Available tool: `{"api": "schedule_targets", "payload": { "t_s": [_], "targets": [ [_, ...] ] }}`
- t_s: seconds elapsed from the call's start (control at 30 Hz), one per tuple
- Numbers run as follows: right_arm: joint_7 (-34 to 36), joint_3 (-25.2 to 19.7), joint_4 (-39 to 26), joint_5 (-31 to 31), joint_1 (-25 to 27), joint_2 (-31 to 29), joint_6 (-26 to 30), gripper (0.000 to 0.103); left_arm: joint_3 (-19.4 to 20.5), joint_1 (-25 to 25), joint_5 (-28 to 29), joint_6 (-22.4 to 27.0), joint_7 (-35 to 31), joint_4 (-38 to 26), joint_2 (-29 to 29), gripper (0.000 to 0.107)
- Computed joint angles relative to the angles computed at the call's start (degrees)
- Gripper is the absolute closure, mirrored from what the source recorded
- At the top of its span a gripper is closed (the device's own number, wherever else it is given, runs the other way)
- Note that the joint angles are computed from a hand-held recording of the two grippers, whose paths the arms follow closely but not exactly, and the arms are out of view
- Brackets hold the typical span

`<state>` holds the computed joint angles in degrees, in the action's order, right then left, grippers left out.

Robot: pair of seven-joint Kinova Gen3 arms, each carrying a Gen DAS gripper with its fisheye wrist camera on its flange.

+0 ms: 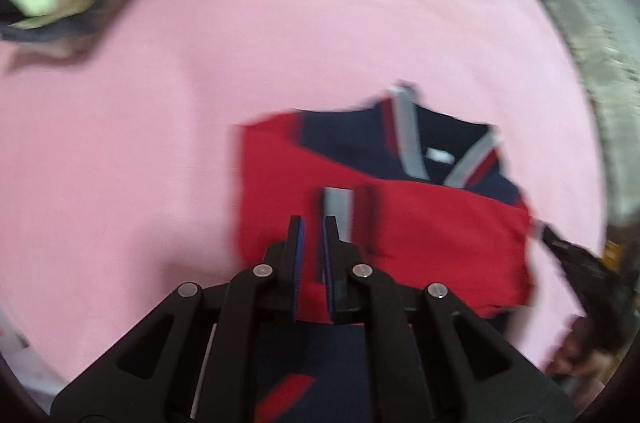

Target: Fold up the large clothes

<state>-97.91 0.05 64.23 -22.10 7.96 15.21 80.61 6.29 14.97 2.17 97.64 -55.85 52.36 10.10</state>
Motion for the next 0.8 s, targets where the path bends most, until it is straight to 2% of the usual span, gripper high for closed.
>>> {"api": "schedule_targets", "payload": {
  "t_s": [0.03,0.1,0.17,0.23,0.3,0.37,0.43,0.53,0.63,0.7,0.8],
  "targets": [
    [0.7,-0.6,-0.3,-1.4,0.6,0.8,0.4,0.101,0.5,-0.8,1.8,0.0,-0.9,-0.4,0.6,0.101],
    [1.6,-3.1,-3.0,-3.1,1.8,4.3,3.7,0.101,1.1,0.9,2.5,1.0,-1.3,-2.1,4.0,0.101],
    [3.2,-3.7,-4.1,-1.6,0.8,5.9,5.1,0.101,0.4,4.8,-0.5,5.2,-0.6,-5.5,8.2,0.101],
    [4.7,-1.4,-3.6,2.5,-2.7,6.1,3.5,0.101,1.3,5.4,-2.1,7.5,-1.3,-7.5,10.6,0.100],
    [5.1,0.4,-1.2,3.9,-2.7,5.6,0.1,0.101,0.1,6.4,-1.1,7.6,0.0,-8.6,12.0,0.098],
    [3.2,-0.6,-0.8,1.4,1.6,6.6,-0.3,0.103,-0.2,5.4,0.6,6.5,0.8,-7.5,11.4,0.098],
    [1.5,-0.9,-1.6,-0.8,3.7,7.5,1.0,0.103,-0.3,4.6,1.7,5.4,0.9,-6.0,10.3,0.098],
    [2.9,1.3,-3.5,0.7,1.3,6.6,2.7,0.100,-0.5,2.9,2.6,6.9,0.4,-5.1,8.3,0.098],
    [2.8,-3.5,-4.5,-2.7,4.6,6.5,7.5,0.099,0.0,3.3,1.7,11.6,0.7,-7.3,9.3,0.098],
    [6.5,-4.2,-3.8,-1.5,3.8,6.5,9.7,0.099,-0.3,5.5,-0.7,12.2,0.9,-6.5,9.0,0.098],
    [8.3,-1.2,0.5,1.7,0.8,3.5,6.7,0.099,-0.4,6.2,-1.4,10.0,1.9,-2.8,7.4,0.098]
  ]
}}
